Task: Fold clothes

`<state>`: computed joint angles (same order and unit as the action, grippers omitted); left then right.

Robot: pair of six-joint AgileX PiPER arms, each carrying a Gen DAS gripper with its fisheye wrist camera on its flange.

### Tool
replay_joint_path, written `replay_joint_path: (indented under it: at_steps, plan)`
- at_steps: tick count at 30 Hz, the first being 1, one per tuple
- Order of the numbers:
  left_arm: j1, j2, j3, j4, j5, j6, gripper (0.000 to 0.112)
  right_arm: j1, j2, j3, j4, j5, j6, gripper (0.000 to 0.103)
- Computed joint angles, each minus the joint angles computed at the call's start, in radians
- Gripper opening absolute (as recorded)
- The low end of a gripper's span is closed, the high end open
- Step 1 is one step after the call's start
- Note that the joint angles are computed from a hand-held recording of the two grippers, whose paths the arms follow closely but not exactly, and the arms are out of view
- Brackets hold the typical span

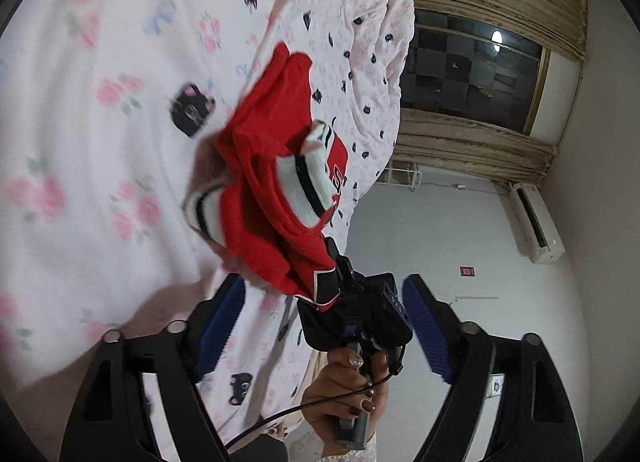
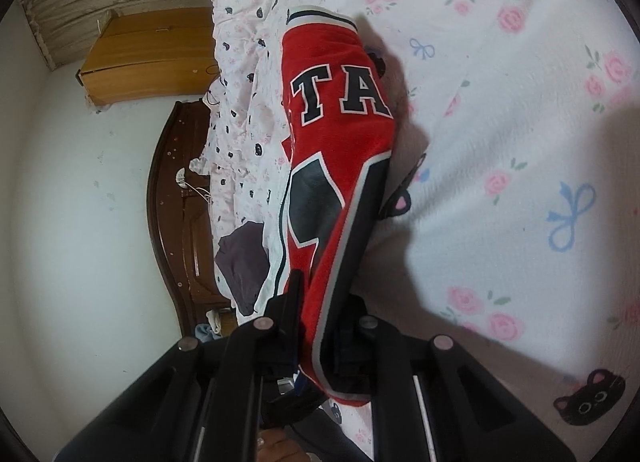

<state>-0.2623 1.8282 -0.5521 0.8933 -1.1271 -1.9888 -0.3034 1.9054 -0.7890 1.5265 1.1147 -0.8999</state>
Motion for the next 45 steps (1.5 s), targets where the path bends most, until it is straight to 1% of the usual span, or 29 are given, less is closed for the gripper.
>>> replay_joint_path:
  at_steps: [4,7,9,12,14,16,19,21,22,25,27,32,34,35,39,41,43,45]
  plan:
    - [-0.085,0.057,-0.081,-0.056,0.054,-0.034,0.082,-0.019,-0.016,0.024,-0.017,0.012,0.001,0.012]
    - [-0.127,0.069,-0.121,-0.1,0.133,-0.045,0.082,-0.015,-0.027,0.027,-0.02,0.012,0.012,0.012]
    - [-0.144,0.07,-0.137,-0.146,0.174,-0.031,0.082,-0.035,-0.039,0.05,-0.033,0.023,0.0,0.012]
    - [-0.143,0.082,-0.161,-0.153,0.202,-0.038,0.082,-0.048,-0.054,0.058,-0.048,0.033,0.007,0.012]
    - [-0.138,0.087,-0.159,-0.172,0.191,-0.022,0.082,-0.053,-0.061,0.054,-0.061,0.038,0.02,0.012]
    - [-0.133,0.071,-0.15,-0.196,0.202,0.013,0.082,-0.058,-0.068,0.05,-0.072,0.044,0.033,0.012]
    - [-0.129,-0.002,-0.127,-0.266,0.287,0.115,0.082,-0.048,-0.096,0.037,-0.08,0.047,0.059,0.012]
    - [-0.112,-0.016,-0.141,-0.244,0.33,0.119,0.082,-0.028,-0.119,0.017,-0.098,0.031,0.085,0.012]
    - [-0.102,-0.011,-0.145,-0.23,0.335,0.108,0.082,-0.02,-0.129,0.007,-0.107,0.023,0.098,0.012]
    - [-0.082,0.031,-0.145,-0.219,0.304,0.077,0.082,-0.012,-0.131,0.008,-0.119,0.005,0.115,0.012]
    - [-0.079,0.055,-0.148,-0.221,0.286,0.077,0.082,-0.014,-0.127,0.014,-0.126,0.008,0.111,0.012]
    - [-0.093,0.049,-0.155,-0.219,0.302,0.105,0.081,-0.053,-0.117,0.046,-0.127,0.026,0.08,0.012]
    - [-0.09,0.047,-0.15,-0.216,0.302,0.114,0.077,-0.071,-0.115,0.056,-0.134,0.034,0.069,0.012]
    - [-0.09,0.045,-0.156,-0.208,0.317,0.12,0.074,-0.078,-0.115,0.06,-0.138,0.036,0.066,0.012]
    - [-0.102,0.03,-0.181,-0.151,0.379,0.134,0.06,-0.087,-0.115,0.071,-0.142,0.036,0.059,0.012]
    - [-0.1,0.021,-0.18,-0.134,0.383,0.128,0.054,-0.092,-0.115,0.076,-0.143,0.037,0.057,0.012]
    - [-0.097,0.006,-0.176,-0.114,0.389,0.122,0.043,-0.098,-0.123,0.081,-0.146,0.04,0.06,0.012]
    - [-0.085,-0.025,-0.162,-0.089,0.401,0.116,0.038,-0.102,-0.134,0.084,-0.15,0.045,0.064,0.012]
